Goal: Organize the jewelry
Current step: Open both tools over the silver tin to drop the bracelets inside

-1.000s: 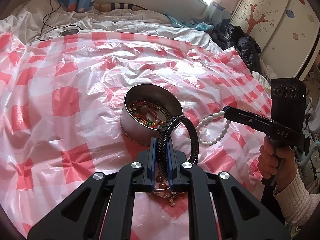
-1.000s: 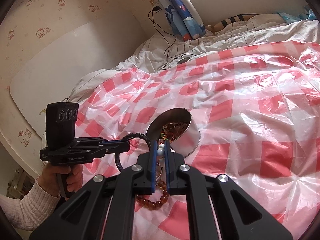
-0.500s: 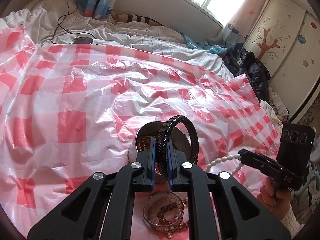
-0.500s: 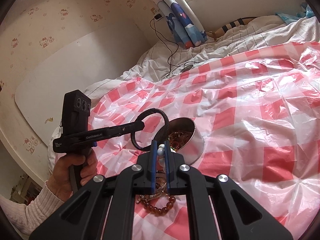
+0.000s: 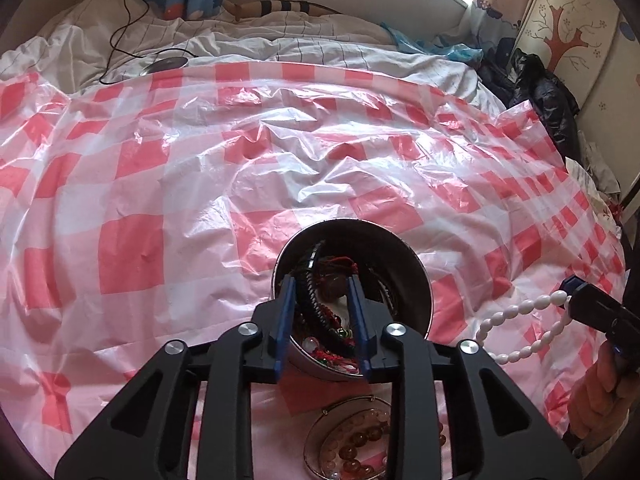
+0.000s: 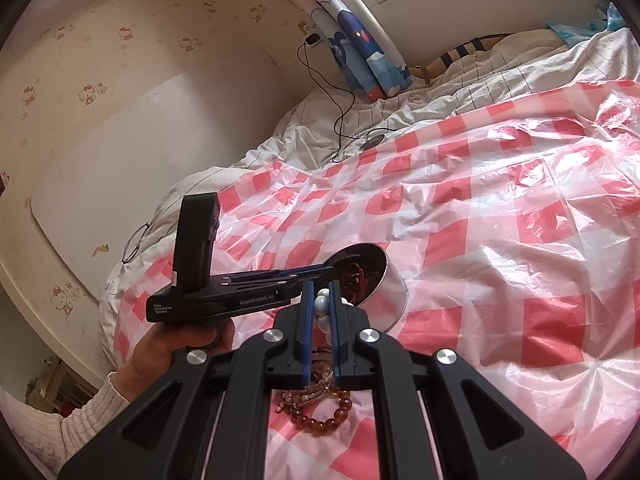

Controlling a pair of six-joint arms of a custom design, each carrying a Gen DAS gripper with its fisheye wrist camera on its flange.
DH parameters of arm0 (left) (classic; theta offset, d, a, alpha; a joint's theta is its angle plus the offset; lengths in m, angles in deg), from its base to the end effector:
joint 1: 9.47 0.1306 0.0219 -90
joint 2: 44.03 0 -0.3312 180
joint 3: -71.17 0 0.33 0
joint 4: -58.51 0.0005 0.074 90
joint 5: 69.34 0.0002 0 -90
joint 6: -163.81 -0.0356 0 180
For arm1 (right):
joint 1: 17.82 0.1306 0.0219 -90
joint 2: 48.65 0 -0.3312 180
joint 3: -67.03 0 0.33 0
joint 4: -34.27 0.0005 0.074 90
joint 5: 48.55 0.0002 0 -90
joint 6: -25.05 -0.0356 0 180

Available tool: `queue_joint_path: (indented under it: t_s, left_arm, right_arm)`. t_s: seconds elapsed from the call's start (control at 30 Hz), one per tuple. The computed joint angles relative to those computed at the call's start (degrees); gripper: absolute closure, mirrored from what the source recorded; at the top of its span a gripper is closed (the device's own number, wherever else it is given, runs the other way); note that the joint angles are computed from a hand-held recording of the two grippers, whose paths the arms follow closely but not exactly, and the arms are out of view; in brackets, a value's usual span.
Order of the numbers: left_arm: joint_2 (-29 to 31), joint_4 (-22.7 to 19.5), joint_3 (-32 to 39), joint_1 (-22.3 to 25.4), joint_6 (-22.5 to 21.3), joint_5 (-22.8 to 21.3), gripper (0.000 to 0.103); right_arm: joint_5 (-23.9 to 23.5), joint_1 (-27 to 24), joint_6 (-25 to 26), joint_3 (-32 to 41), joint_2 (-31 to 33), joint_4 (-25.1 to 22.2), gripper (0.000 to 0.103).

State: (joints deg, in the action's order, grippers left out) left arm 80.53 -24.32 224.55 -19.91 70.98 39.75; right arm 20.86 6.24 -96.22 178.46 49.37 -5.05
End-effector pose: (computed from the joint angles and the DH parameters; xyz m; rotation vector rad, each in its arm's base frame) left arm 0.5505 -0.1138 0.4752 0.4241 2.4653 -0.4729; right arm 0.4385 0.2089 0.4880 -0.1071 2.1286 0.9561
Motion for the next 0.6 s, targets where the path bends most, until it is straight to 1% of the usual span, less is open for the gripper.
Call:
queue_joint_path:
  t_s: [0.07,0.1,0.13,0.23,0.33,0.37,0.43,0.47,0.53,0.6]
  left_arm:
    - [-0.4,0.0,0.3,0.1,-0.6,-1.1,0.066]
    - [-0.7,0.4,0.1,0.0,-0.5,-2.8,0.054]
    - [-1.3,1.3,-0.7,0.2,-0.2,-3.6,0.052]
    - [-2.1,2.8,-1.2,1.9,2.4,-0.9,0.051]
    - [-3.2,5.8,-2.4,4.4,7.7,3.2,0.047]
    - [-3.7,7.1,-3.2,5.4,9.8,4.3,0.046]
    - [-4.1,8.6,-3.9,6.8,13.7,5.8,0.039]
    - [-4.1,9.2,-4.2,7.6,15.6,6.9,0.038]
    - [-3.9,9.4,-4.2,8.2,17.5,7.8,0.038]
    - [-3.9,9.5,-4.1,8.3,17.6,7.6,0.038]
  right_arm:
    - [-0.1,0.2,0.1,1.0,0.7,-0.1,0.095]
    - [-0.4,0.3,0.0,1.5,1.0,0.2,0.095]
    - [-0.6,0.5,-0.1,1.8,1.2,0.5,0.095]
    - [-1.6,0.9,-0.9,3.7,2.6,1.1,0.095]
    - [-3.5,1.1,-2.3,6.1,4.6,1.4,0.095]
    - [-3.8,1.2,-2.7,7.2,5.5,1.1,0.095]
    - [-4.0,1.6,-3.1,10.5,8.1,0.1,0.095]
    - [-4.0,1.8,-3.0,11.7,9.1,-0.3,0.095]
    - [-4.1,2.2,-3.1,14.7,11.5,-1.2,0.095]
    - [-5.2,2.3,-4.5,16.5,13.5,-0.5,0.095]
